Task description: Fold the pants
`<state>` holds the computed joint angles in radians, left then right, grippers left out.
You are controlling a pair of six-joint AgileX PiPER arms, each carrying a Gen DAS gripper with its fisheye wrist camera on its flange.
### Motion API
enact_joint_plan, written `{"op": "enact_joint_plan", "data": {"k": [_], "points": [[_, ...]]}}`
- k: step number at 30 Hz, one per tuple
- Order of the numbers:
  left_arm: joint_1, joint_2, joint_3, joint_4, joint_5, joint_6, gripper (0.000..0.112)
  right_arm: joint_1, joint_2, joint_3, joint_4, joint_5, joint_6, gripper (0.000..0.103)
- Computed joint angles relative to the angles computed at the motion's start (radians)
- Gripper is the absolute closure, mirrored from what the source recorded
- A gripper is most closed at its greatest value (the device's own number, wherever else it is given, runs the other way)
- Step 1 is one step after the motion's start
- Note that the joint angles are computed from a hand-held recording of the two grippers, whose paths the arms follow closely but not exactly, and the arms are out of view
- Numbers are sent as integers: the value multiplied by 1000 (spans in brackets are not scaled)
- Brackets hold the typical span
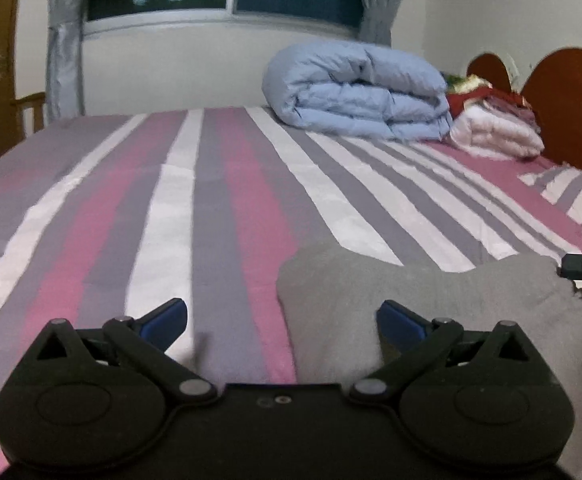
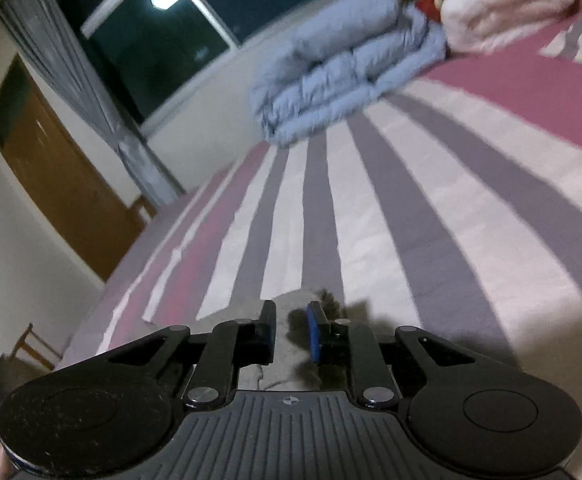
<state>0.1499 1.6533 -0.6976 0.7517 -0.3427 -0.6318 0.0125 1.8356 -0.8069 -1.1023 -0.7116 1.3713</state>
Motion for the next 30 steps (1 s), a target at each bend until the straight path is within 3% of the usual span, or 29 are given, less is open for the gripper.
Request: {"op": "enact_joint_plan", "data": {"k": [3, 6, 7, 9, 11, 13, 15, 19, 20, 23, 25, 27, 30], "points": [[-48, 64, -76, -44, 89, 53, 15, 43, 28, -69, -87, 84, 46, 86], [-52, 94, -86, -63, 69, 73, 15, 46, 19, -59, -59, 82, -9, 83], [-51, 99, -79, -86, 57, 92, 15, 46, 16, -38, -19, 74, -46, 79], [-47, 105, -66, -112, 37, 99, 15, 51, 3, -7, 66, 87, -121, 41], [-32, 103, -44, -114, 4, 75, 15, 34, -1, 23, 108, 42, -164, 40], [-24, 95, -19, -142, -23, 95, 15, 13, 13, 11, 38, 2, -102, 44], [-25, 89, -8, -164, -31, 103, 16, 25, 12, 7, 17, 12, -105, 67], [-19, 98, -11, -149, -37, 68, 16, 75, 13, -24, 20, 89, -112, 72], [-20, 102, -20, -141, -29, 56, 16, 92, -3, -21, 50, 117, -161, 91], [-20, 99, -22, -183, -45, 98, 15, 146, -65, 28, 223, 177, -385, 94], [-23, 120, -40, -153, -29, 81, 15, 198, -62, 35, 355, 272, -548, 94], [-41, 147, -69, -124, 28, 73, 15, 214, 11, 5, 369, 328, -556, 94], [-60, 136, -55, -254, 43, 183, 15, 195, 20, -6, 284, 320, -409, 94]]}}
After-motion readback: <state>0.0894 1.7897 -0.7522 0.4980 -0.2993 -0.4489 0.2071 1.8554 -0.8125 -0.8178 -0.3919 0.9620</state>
